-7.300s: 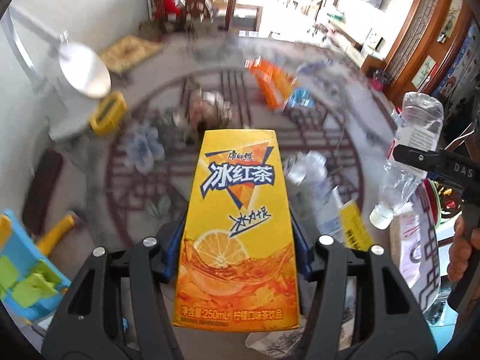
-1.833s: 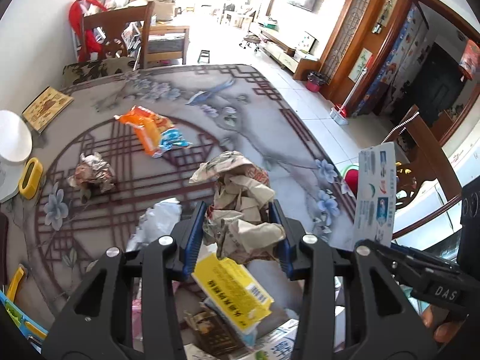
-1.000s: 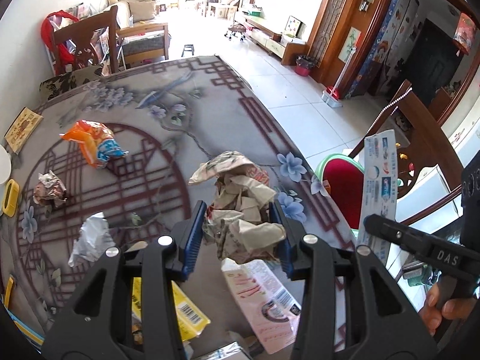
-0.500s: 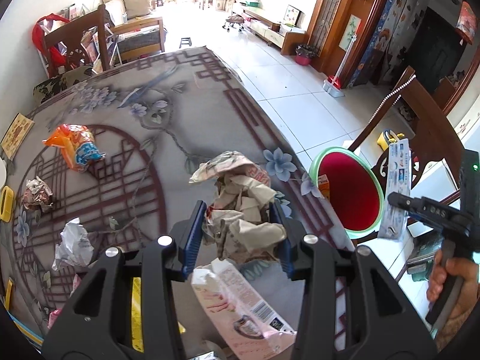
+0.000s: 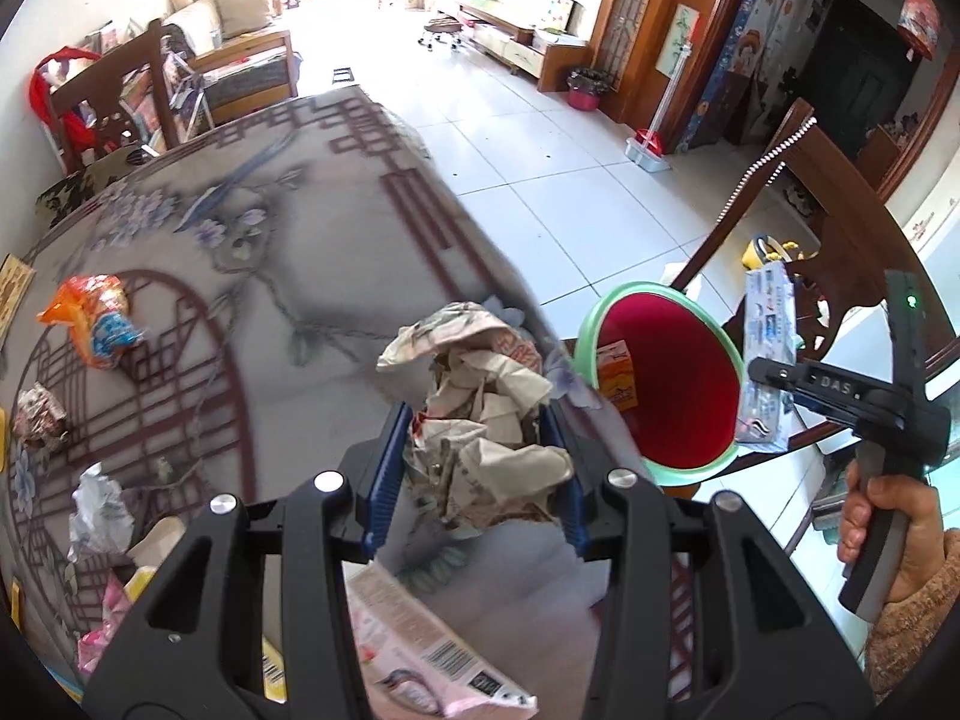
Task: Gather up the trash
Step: 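Carry both items over the red bin and open both tools, then grasp the pink snack wrapper with the left tool while the right tool grasps the yellow medicine box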
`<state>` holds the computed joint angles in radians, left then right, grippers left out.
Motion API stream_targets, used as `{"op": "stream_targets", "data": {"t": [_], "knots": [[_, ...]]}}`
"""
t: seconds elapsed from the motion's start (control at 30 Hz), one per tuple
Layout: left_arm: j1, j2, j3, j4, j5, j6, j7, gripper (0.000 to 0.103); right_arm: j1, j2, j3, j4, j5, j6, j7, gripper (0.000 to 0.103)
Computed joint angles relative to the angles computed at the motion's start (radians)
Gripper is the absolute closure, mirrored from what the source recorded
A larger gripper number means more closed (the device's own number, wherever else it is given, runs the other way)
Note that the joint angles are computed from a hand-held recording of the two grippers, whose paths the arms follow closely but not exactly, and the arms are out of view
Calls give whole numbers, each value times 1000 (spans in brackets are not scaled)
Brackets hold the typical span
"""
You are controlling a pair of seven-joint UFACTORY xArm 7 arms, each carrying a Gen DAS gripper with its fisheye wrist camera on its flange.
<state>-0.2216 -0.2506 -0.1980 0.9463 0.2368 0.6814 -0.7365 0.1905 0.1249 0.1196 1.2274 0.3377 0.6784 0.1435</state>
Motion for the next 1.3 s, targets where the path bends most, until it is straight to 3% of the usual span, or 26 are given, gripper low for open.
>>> {"op": "stream_targets", "data": {"t": [0.07, 0.13, 0.17, 0.47, 0.6, 0.73, 0.8, 0.93, 1.03, 1.3], "knots": [[-7, 38, -4, 30, 1, -14, 12, 61, -6, 15, -2, 15, 7, -1, -15, 53], [-16, 76, -4, 59, 3, -28, 22, 61, -8, 24, -5, 25, -4, -2, -13, 36], [-24, 106, -2, 83, -2, -38, 36, 61, -9, 18, -7, 18, -8, -18, -7, 35], [-111, 376, 19, 316, -92, -124, 208, 60, -25, -73, -21, -66, 9, -62, 2, 36], [-145, 478, 24, 421, -127, -119, 282, 59, -29, -122, -33, -108, -3, -65, 22, 36], [-173, 541, 34, 491, -157, -128, 300, 42, -30, -173, -41, -153, -32, -71, 56, 36], [-178, 538, 36, 491, -175, -138, 304, 41, -29, -197, -41, -174, -47, -71, 78, 36], [-179, 459, 46, 427, -179, -146, 304, 40, -16, -245, -37, -207, -73, -70, 106, 36], [-168, 331, 61, 308, -150, -168, 243, 39, 5, -272, -27, -219, -73, -72, 108, 36], [-55, -57, 37, -32, -107, -121, 97, 38, 93, -296, 13, -214, -46, -74, 82, 36]]}}
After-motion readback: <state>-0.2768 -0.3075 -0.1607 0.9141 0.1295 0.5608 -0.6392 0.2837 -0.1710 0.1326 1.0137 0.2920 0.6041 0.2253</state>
